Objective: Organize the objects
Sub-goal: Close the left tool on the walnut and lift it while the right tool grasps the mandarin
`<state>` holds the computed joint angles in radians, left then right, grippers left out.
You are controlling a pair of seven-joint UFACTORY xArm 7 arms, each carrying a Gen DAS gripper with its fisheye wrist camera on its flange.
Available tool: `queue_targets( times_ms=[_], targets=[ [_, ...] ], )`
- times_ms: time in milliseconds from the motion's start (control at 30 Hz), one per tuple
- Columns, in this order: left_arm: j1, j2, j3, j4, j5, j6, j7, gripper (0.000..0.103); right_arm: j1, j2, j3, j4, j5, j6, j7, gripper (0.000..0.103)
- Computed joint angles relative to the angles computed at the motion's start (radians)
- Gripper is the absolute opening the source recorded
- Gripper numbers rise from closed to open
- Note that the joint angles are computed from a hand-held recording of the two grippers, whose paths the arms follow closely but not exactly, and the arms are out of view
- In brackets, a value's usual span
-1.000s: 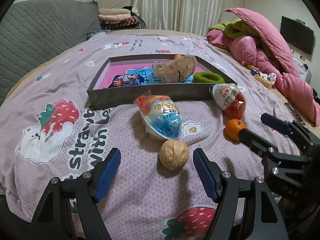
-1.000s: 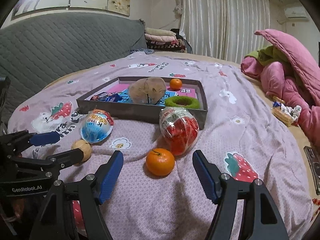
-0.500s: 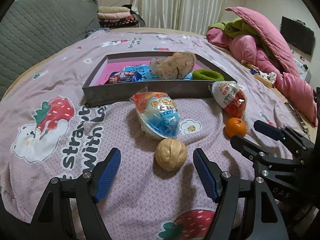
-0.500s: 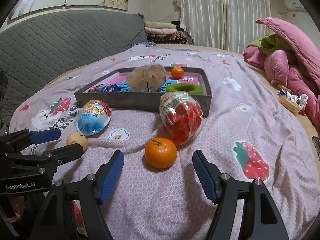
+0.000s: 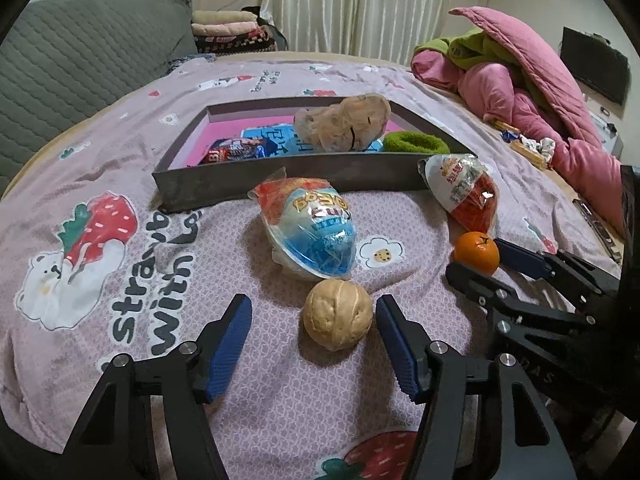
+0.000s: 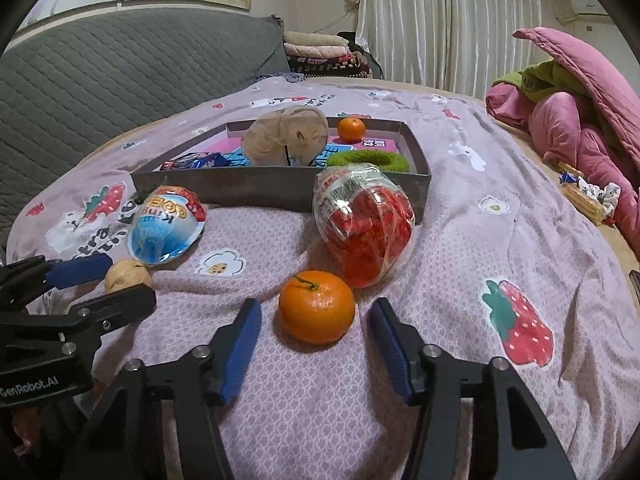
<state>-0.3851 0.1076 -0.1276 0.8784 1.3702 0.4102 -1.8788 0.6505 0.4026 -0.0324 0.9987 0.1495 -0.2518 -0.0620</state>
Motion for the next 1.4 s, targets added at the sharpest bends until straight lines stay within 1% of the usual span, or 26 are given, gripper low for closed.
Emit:
queue_targets(
  times_ms=[33,100,133,167,267,300,333,400,467,533,567,767,867,933,1100,1267,1400],
  targets=[
    [0.0,0.004,0.0,0.003,0.001,-0.001,0.0,0.064,-0.014,0.005,0.012,0.005,-0.004,0.001,0.004,0.051],
    [-0.001,0.009,0.001,0.007,0.0,0.0,0.006,0.06,-0.06,0.01,0.053,0.012,-0.025,0.009,0.016,0.049],
    [-0.003,0.012,0.0,0.011,-0.004,0.004,0.012,0.06,-0.078,0.013,0.068,0.014,-0.034,0.008,0.023,0.047],
    [-0.005,0.016,0.0,0.015,-0.009,0.008,0.019,0.059,-0.081,0.015,0.069,0.016,-0.039,0.006,0.028,0.046],
    [-0.008,0.022,0.004,0.022,-0.014,0.004,0.029,0.055,-0.045,0.015,0.032,0.013,-0.033,0.001,0.024,0.042],
    [-0.009,0.023,0.005,0.023,-0.017,0.003,0.034,0.053,-0.05,0.014,0.037,0.011,-0.037,-0.002,0.024,0.038],
    [-0.009,0.025,0.006,0.025,-0.019,0.002,0.039,0.051,-0.071,0.013,0.059,0.007,-0.05,-0.008,0.025,0.038],
    [-0.012,0.031,0.007,0.031,-0.028,0.0,0.052,0.044,-0.063,0.013,0.051,0.006,-0.049,-0.01,0.019,0.037],
    [-0.015,0.036,0.009,0.036,-0.033,0.0,0.062,0.042,-0.06,0.012,0.049,0.002,-0.049,-0.015,0.014,0.037],
    [-0.019,0.039,0.012,0.039,-0.03,-0.001,0.068,0.038,-0.091,0.009,0.079,-0.004,-0.062,-0.022,0.018,0.037],
    [-0.019,0.041,0.014,0.041,-0.028,-0.006,0.071,0.034,-0.104,0.007,0.091,-0.007,-0.069,-0.024,0.021,0.037],
    [-0.024,0.037,0.018,0.04,-0.015,-0.014,0.063,0.033,-0.161,-0.008,0.144,-0.036,-0.11,-0.053,0.03,0.037],
    [-0.022,0.025,0.016,0.032,-0.01,-0.02,0.057,0.033,-0.163,-0.02,0.146,-0.051,-0.119,-0.076,0.022,0.037],
    [-0.022,0.014,0.012,0.028,-0.005,-0.015,0.052,0.033,-0.18,-0.024,0.163,-0.06,-0.134,-0.104,0.023,0.037],
    [-0.016,-0.018,0.0,0.014,0.012,0.004,0.038,0.033,-0.163,-0.027,0.161,-0.057,-0.124,-0.141,0.004,0.037],
    [-0.004,-0.059,-0.017,0.0,0.04,0.021,0.016,0.033,-0.169,-0.026,0.182,-0.039,-0.142,-0.137,0.0,0.037],
    [0.013,-0.083,-0.025,-0.008,0.043,0.021,0.007,0.033,-0.125,-0.021,0.154,-0.021,-0.111,-0.143,-0.037,0.037]
  ],
)
